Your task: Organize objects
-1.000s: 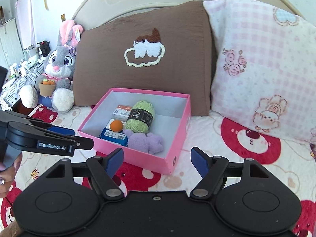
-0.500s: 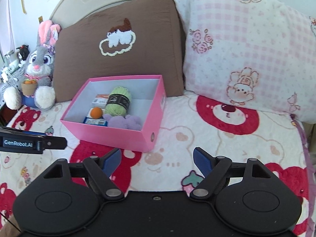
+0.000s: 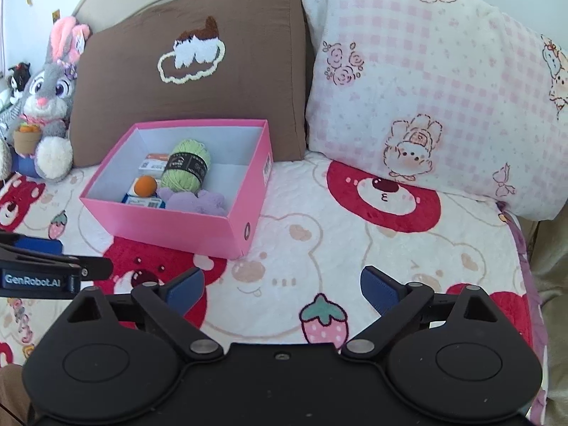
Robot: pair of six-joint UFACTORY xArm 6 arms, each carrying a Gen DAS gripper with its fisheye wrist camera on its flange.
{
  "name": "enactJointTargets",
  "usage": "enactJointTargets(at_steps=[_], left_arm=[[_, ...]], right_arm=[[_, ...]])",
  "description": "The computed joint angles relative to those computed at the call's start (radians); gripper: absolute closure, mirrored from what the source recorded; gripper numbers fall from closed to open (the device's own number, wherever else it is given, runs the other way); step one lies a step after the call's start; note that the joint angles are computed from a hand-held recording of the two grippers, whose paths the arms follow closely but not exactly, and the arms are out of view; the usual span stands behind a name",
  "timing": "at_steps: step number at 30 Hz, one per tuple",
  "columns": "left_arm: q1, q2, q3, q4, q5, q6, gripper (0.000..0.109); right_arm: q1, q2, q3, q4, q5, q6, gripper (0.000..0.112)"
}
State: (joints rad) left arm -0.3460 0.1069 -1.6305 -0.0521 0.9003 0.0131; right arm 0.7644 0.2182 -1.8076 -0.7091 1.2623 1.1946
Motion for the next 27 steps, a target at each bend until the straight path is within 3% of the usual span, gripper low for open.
enactJointTargets(at_steps=[2,3,5,10,20,27], left_arm=[[-0.01,-0.002,0.006,0.05,-0.003,-0.007,0.031],[-0.013,-0.003,0.009,0.069,-0.004,-0.014,0.026],[-0.012,-0.003,0.013,0.054,-0.008,-0.01,0.016],[-0.013,0.001,0.007,0.046,0.007,-0.022,0.006],[-0.004,0.007,-0.008,0.059,0.032,-0.07,0.006],[-0.011,0.026,-0.052,0.083,0.097,-0.076,0.006]], right_arm=[[0.004,0.013,-0.019,0.009,0.036,-0.009,0.015],[0.005,0.016,-0.024,0.013,0.049,-0.005,0.015],[0.002,0.006,-0.012,0.023,0.047,0.011,0.015],[0.004,0.004,-0.015,0.024,0.088,0.042,0.015],[0.002,0.026,-0.056,0.046,0.144,0.016,0.015],[-0.003,0.024,-0.059,0.064,0.149,0.015,0.015]])
